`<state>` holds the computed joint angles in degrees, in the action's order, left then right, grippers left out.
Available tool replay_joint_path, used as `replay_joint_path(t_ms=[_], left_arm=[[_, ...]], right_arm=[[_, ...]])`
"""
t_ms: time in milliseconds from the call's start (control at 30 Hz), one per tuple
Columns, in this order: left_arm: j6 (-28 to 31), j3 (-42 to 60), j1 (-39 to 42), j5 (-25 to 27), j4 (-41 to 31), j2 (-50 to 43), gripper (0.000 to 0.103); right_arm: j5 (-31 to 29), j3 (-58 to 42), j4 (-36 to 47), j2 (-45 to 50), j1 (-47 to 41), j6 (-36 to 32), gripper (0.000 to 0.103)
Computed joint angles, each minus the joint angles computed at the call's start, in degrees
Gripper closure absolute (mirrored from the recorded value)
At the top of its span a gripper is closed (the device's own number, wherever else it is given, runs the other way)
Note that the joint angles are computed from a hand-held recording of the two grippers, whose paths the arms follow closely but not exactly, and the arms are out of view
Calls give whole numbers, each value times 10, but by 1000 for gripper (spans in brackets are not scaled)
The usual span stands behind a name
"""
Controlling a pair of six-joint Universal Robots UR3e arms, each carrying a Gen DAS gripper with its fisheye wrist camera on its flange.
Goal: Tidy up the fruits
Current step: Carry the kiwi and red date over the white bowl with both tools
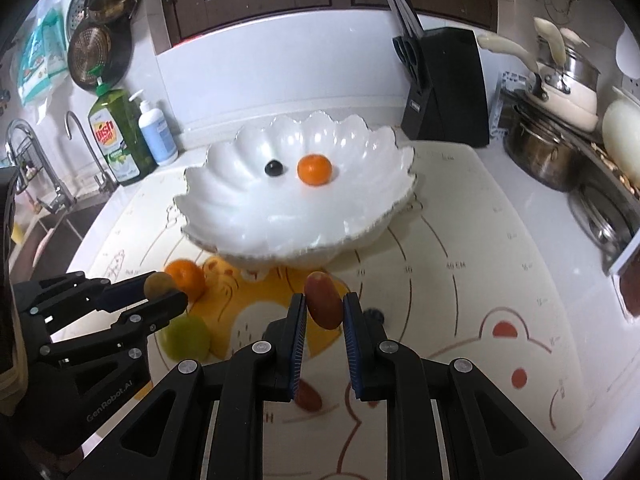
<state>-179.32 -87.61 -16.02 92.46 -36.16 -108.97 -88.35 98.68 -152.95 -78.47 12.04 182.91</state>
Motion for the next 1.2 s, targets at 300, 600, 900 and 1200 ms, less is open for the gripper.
replay_joint_path(t_ms=[300, 600, 900, 1200], left_arm=[[7, 94, 13, 3, -29, -47, 79], [3, 212, 20, 12, -68, -114, 79], [4, 320, 26, 22, -109, -180, 79], [-3, 406, 29, 25, -150, -239, 79]], right_arm=[[16, -86, 18, 52, -12, -4, 83], [27, -183, 48, 108, -23, -17, 83], [37, -259, 73, 160, -32, -28, 83], [49, -318, 107, 205, -42, -42, 83]])
